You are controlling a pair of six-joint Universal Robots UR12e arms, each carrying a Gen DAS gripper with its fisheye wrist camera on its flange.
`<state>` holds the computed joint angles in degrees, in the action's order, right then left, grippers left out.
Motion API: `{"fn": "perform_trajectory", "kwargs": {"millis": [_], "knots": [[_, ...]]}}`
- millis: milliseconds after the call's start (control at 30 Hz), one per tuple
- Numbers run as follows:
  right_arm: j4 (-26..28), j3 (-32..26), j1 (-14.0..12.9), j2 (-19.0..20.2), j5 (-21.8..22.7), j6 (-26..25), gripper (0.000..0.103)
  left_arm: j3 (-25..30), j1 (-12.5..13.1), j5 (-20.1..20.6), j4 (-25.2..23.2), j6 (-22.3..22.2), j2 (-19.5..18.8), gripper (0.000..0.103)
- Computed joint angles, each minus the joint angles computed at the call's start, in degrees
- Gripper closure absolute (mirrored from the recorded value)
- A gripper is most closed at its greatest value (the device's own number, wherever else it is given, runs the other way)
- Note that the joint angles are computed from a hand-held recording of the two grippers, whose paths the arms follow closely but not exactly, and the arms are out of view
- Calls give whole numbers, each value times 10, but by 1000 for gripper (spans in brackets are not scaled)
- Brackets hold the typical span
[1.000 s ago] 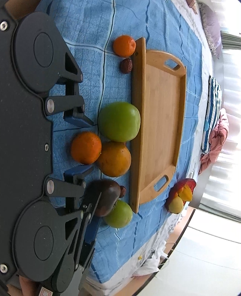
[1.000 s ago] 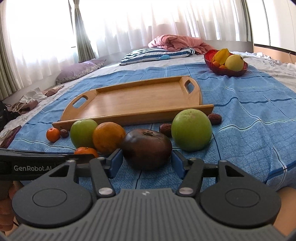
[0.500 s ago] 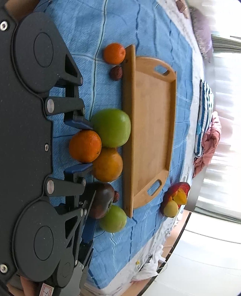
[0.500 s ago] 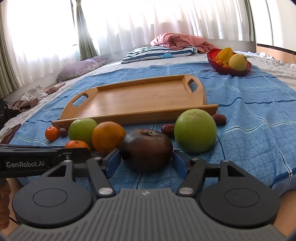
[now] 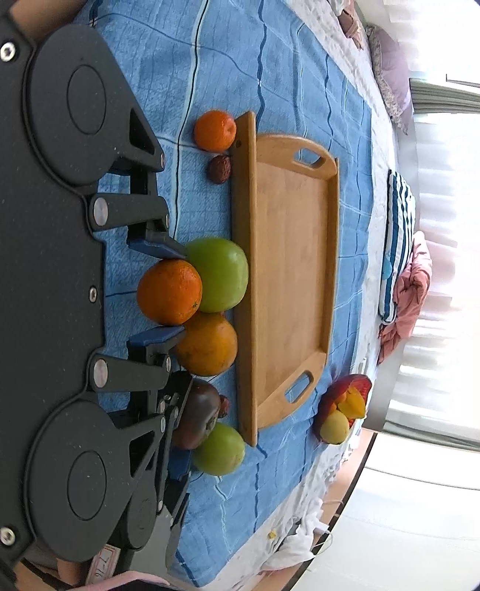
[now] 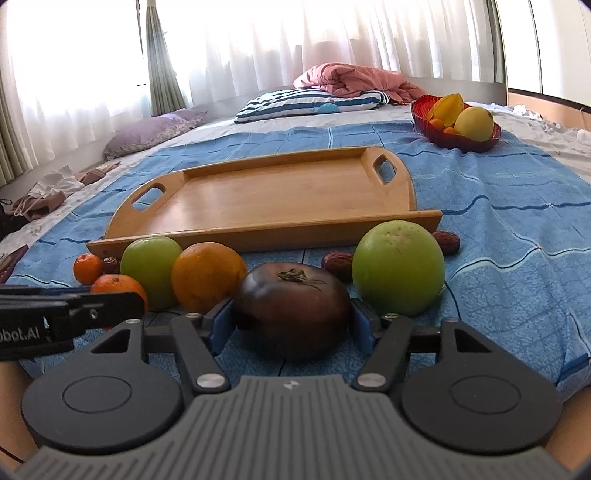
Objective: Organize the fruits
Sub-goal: 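Grasp the dark purple fruit with the right tool while the left tool grasps an orange, then lift both held fruits and carry them over the wooden tray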
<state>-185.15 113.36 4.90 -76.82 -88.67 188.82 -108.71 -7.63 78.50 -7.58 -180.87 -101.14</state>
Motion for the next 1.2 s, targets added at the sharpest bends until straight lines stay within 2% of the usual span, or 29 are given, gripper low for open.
{"fn": "perform_trajectory", "kwargs": {"millis": [233,533,700,1000,1200], "knots": [[-3,4,0,-7,3,14,37,5,6,13,26,-5,0,65],[-35,1,0,-16,2,-5,37,31,18,31,42,-11,-14,65],[-42,-20,-1,-9,-18,-28,37,56,23,35,40,-14,-29,65],[24,-98,-25,17,13,-55,37,141,32,21,-5,-23,-72,65],[107,-181,-38,53,33,-24,37,223,34,12,-65,-35,-115,65]]}}
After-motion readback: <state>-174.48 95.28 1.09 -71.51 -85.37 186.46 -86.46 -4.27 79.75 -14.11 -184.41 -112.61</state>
